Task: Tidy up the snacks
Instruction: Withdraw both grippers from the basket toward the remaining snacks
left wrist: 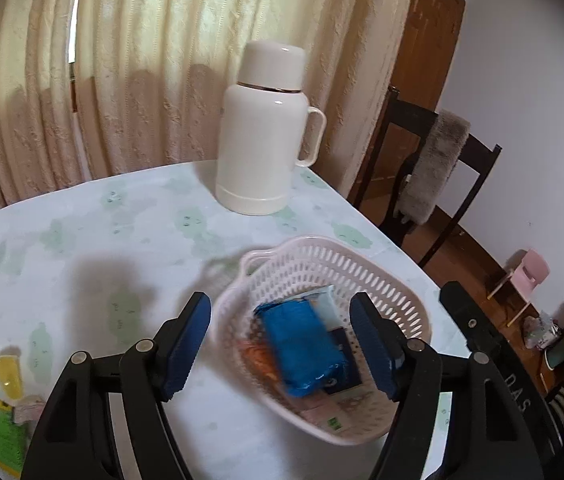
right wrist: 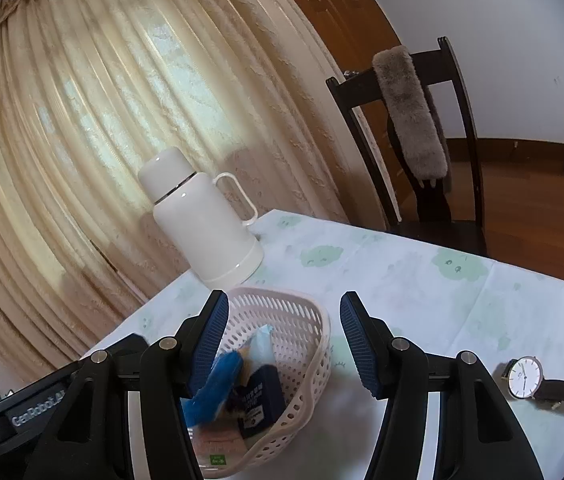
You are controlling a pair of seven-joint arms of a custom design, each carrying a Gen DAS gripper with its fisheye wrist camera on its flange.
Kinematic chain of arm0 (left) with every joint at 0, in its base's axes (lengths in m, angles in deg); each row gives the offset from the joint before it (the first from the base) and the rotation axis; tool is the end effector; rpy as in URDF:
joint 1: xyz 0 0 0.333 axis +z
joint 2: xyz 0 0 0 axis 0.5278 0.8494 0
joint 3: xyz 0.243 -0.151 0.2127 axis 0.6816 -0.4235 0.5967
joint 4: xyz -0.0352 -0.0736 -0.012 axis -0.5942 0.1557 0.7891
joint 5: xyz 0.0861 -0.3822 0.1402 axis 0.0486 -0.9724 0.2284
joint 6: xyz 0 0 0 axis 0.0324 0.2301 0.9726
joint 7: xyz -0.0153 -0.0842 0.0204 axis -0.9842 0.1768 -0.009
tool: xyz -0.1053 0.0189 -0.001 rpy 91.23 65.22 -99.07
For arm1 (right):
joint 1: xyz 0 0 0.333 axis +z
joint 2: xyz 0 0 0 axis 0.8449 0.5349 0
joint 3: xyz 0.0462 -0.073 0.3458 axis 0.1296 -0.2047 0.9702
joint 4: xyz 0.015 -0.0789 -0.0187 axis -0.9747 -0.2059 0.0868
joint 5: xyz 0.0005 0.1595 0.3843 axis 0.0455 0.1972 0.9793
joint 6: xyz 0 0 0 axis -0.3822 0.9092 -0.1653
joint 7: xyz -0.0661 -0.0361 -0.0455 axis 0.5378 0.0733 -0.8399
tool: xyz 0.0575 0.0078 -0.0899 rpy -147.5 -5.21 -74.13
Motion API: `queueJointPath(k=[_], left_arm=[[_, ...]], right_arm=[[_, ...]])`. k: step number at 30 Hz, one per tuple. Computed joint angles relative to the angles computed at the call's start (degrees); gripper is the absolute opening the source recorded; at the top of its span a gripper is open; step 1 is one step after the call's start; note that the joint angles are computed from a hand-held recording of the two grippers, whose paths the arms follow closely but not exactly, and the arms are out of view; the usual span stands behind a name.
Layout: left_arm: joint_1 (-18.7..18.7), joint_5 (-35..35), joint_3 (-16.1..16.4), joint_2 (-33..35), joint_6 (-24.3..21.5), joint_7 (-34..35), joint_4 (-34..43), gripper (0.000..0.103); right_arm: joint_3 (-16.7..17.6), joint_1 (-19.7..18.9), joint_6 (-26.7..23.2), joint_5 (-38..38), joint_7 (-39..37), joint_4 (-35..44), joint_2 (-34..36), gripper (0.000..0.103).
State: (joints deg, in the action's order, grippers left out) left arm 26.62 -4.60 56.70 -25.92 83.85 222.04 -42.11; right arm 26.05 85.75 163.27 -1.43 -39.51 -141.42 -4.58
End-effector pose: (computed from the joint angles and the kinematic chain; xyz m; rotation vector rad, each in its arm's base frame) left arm 0.6941 -0.2787 0.4253 -1.1730 2.4469 -1.2167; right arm 0.5383 0.3051 0.4052 -0.5308 2.1245 -0.9589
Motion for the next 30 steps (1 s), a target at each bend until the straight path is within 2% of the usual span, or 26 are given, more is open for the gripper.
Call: queueJointPath(k=[9,16,22,26,30], left_arm=[[0.8,0.9,1.7,-1.9,3.2,-2.9,-2.5,0.069],[2.6,0.5,2.0,-3.6,6.8,-4.0,-5.1,0.072],[1.7,5.2,5.5,-4.2,9.7,-10.3,-6.3,0.072],[2.5,8.1,6.5,-4.2,11.0,-13.7,-6.7,0.073],[2.6,11.4,8.5,-3.9,11.6,-18.0,-6.5,0.074]], right_arm=[[0.1,0.2,0.5,-2.8,0.9,-0.2,-0.1,0.059],[-0.1,-0.1,4.9,-6.7,-1.9,1.5,1.1,0.06],[-0.5,0.1,8.1,-9.4,-3.9,3.0,2.2,0.061],[-0.8,0.1,10.4,-10.9,-4.7,3.7,2.7,0.062],[-1.1,-0.4,14.3,-13.6,-4.8,4.5,3.4,0.062]])
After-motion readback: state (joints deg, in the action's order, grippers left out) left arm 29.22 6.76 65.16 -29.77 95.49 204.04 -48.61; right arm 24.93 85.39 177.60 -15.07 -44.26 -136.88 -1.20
